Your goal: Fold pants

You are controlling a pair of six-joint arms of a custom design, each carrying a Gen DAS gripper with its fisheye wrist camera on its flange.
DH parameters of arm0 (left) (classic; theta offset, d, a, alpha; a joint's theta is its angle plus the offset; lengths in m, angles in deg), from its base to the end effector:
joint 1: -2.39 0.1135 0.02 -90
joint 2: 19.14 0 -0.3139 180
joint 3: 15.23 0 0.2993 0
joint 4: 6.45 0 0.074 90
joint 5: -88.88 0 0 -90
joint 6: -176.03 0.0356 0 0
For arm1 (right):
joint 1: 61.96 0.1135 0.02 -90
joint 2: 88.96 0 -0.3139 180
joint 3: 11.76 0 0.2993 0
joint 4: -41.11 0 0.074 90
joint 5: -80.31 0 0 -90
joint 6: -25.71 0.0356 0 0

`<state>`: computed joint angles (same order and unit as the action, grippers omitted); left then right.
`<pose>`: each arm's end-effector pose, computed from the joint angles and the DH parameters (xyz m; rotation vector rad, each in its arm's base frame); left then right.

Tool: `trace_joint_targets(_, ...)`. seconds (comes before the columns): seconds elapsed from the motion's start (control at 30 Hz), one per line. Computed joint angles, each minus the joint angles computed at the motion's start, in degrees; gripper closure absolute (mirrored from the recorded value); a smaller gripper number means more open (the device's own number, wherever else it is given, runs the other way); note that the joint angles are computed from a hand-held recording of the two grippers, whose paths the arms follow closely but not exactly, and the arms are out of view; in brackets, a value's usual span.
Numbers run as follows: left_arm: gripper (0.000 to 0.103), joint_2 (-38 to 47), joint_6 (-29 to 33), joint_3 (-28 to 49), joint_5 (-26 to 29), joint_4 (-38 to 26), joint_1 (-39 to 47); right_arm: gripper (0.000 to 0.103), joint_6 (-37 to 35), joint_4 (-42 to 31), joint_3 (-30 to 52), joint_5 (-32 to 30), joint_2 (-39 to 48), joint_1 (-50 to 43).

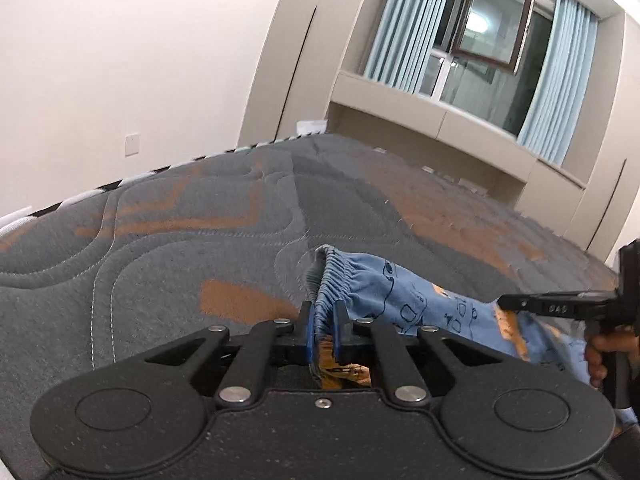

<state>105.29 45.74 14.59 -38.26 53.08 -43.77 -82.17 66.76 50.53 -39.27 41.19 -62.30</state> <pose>0.1937 -0.1706 0.0152 -0.2492 2.0390 -0.2248 0.4130 0.0151 0.0057 -0.5930 2.1467 0.4215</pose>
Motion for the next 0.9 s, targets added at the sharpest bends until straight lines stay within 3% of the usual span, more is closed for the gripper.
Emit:
trace_joint_targets(0.1, 0.093, 1.76, -1.24, 1.74, 1.69, -2.73, 1.39, 0.096, -0.62, -0.77, 1.08, 2.45, 1.38, 1.22)
trace_joint_targets(0.2, 0.087, 3.28, -2.02, 2.36, 2.67, -2.89, 2.38, 0.085, -1.1, 2.0, 0.09, 3.5, 2.04, 1.64)
trace_joint_targets(0.23, 0.078, 3.01, -1.91, 2.31, 1.8, -3.53, 2.05, 0.07, -0.88, 3.2, -0.79, 3.93, 1.61, 1.61)
trace_joint_targets(0.27, 0.064, 2.11, -2.28, 2.56, -0.16, -5.56, 1.28, 0.049, -0.69, 4.6, -2.1, 4.57, 0.9, 1.59)
trace_joint_targets(0.3, 0.056, 1.61, -2.64, 2.65, -1.84, -6.61, 0.56, 0.04, -0.68, 6.76, -3.84, 4.91, 0.13, 1.53)
trace_joint_targets(0.37, 0.032, 0.45, -3.2, 3.1, -5.5, -8.42, -1.5, 0.024, -1.4, 11.11, -7.74, 4.41, -1.51, 1.47)
trace_joint_targets(0.47, 0.02, -0.67, -1.87, 5.19, -10.24, -11.5, -5.17, 0.005, -3.79, 18.27, -14.89, 3.81, -3.53, 1.91)
trace_joint_targets(0.57, 0.006, -1.07, 0.61, 9.87, -12.69, -17.45, -8.98, 0.001, -7.4, 28.11, -21.62, 8.17, -2.3, 3.95)
trace_joint_targets(0.73, 0.002, 2.06, 5.93, 20.94, -13.0, -31.33, -12.29, 0.0, -15.89, 44.27, -27.19, 21.29, 5.99, 5.63)
trace_joint_targets(0.8, 0.001, 4.05, 7.63, 25.55, -13.86, -38.74, -13.02, 0.0, -17.39, 49.86, -28.95, 20.5, 8.66, 1.9)
trace_joint_targets(0.87, 0.001, 6.05, 8.48, 29.56, -16.49, -46.45, -14.09, 0.0, -17.81, 50.88, -30.47, 17.4, 8.4, -4.1)
trace_joint_targets(0.9, 0.001, 6.68, 8.21, 29.94, -17.71, -47.45, -14.72, 0.0, -18.48, 52.48, -30.75, 17.63, 9.3, -6.78)
